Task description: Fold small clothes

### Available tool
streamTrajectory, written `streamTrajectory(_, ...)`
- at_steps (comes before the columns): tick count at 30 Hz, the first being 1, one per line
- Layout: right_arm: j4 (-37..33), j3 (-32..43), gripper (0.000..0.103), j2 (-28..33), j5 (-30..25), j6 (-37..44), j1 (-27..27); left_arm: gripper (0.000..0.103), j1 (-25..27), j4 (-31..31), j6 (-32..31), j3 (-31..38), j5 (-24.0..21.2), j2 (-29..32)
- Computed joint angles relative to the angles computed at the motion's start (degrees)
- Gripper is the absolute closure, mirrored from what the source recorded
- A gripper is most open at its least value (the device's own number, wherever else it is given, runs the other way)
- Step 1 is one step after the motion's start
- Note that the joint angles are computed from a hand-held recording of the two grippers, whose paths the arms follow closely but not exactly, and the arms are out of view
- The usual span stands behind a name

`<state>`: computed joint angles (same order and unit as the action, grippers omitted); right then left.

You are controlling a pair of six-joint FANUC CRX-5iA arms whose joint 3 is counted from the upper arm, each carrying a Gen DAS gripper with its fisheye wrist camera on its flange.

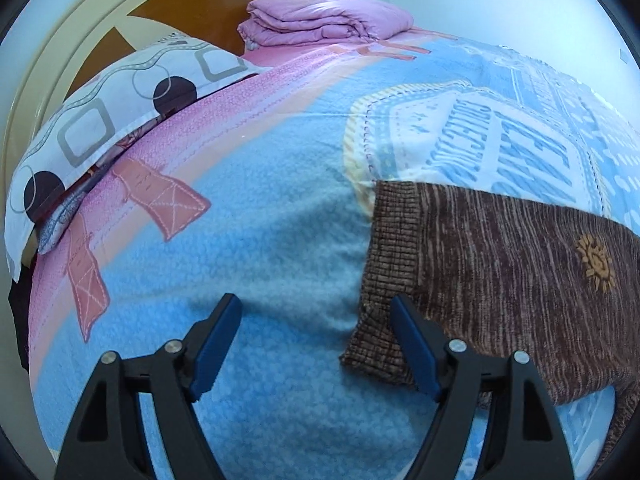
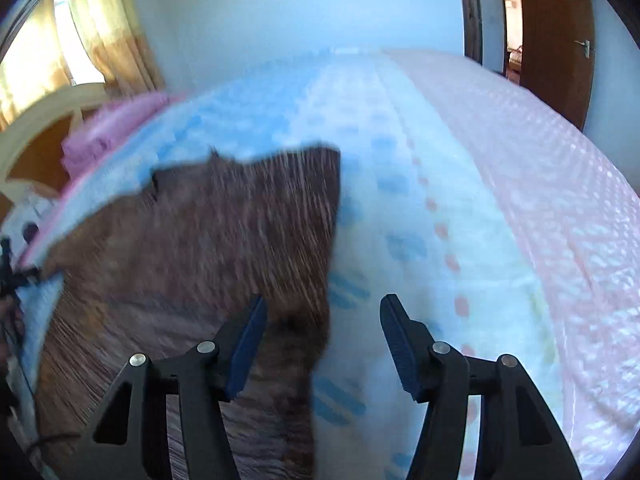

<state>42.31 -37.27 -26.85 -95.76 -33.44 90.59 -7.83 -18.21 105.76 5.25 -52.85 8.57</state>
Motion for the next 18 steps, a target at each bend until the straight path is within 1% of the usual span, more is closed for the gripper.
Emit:
streamTrajectory(3, 0.85, 1.83, 0.044, 1.88, 4.16, 6.23, -7.30, 0.024, -0.02, 0.26, 0.46, 0.80, -0.56, 0.61)
streamTrajectory(5, -1.02, 3.96, 0.044, 5.03, 9.92, 12.43, -14.67, 0.024, -0.11, 0.22, 1.22, 1.26, -1.09, 0.90)
streamTrajectory(6, -2.34, 5.22, 0.044, 7.01, 10.47, 15.73, -17.38, 0.023, -0.17, 0.05, 1.58, 1.36, -1.15, 0.96)
streamTrajectory(8, -5.36, 7.76, 0.044, 11.15, 8.42, 19.75, -20.66, 0.023, -0.55, -1.04, 2.42, 1.43, -1.07, 1.01)
streamTrajectory(9, -7.56, 8.10, 0.044, 12.19, 7.39, 20.32, -22.64, 0.022, -0.76, -1.65, 2.82, 1.47, -1.07, 1.00)
streamTrajectory(11, -8.30, 5.85, 0.044, 9.57, 7.38, 16.37, -23.27, 0.022, -1.84, -4.75, 4.54, 2.21, -1.70, 1.11)
streamTrajectory(13, -8.57, 4.58, 0.044, 7.44, 4.72, 13.89, -21.84, 0.022, -3.56, -10.15, 8.34, 3.17, -2.94, 1.11)
streamTrajectory(14, -8.76, 4.31, 0.044, 7.07, 3.35, 13.65, -21.07, 0.022, -3.99, -12.10, 10.18, 2.97, -2.56, 0.75)
streamTrajectory(15, -8.79, 3.92, 0.044, 6.58, 2.57, 13.06, -20.12, 0.022, -3.49, -11.48, 10.10, 2.18, -1.20, 0.30)
streamTrajectory(16, -8.83, 3.81, 0.044, 6.28, 2.13, 12.51, -19.57, 0.022, -2.70, -9.45, 8.45, 1.57, -0.26, 0.19)
streamTrajectory(17, -8.89, 3.96, 0.044, 6.55, 2.16, 12.03, -19.35, 0.022, -1.75, -6.12, 5.02, 1.15, 0.17, 0.56)
streamTrajectory(18, -8.85, 4.24, 0.044, 6.60, 1.86, 11.31, -18.86, 0.023, -1.76, -5.38, 3.63, 1.06, 0.19, 0.77)
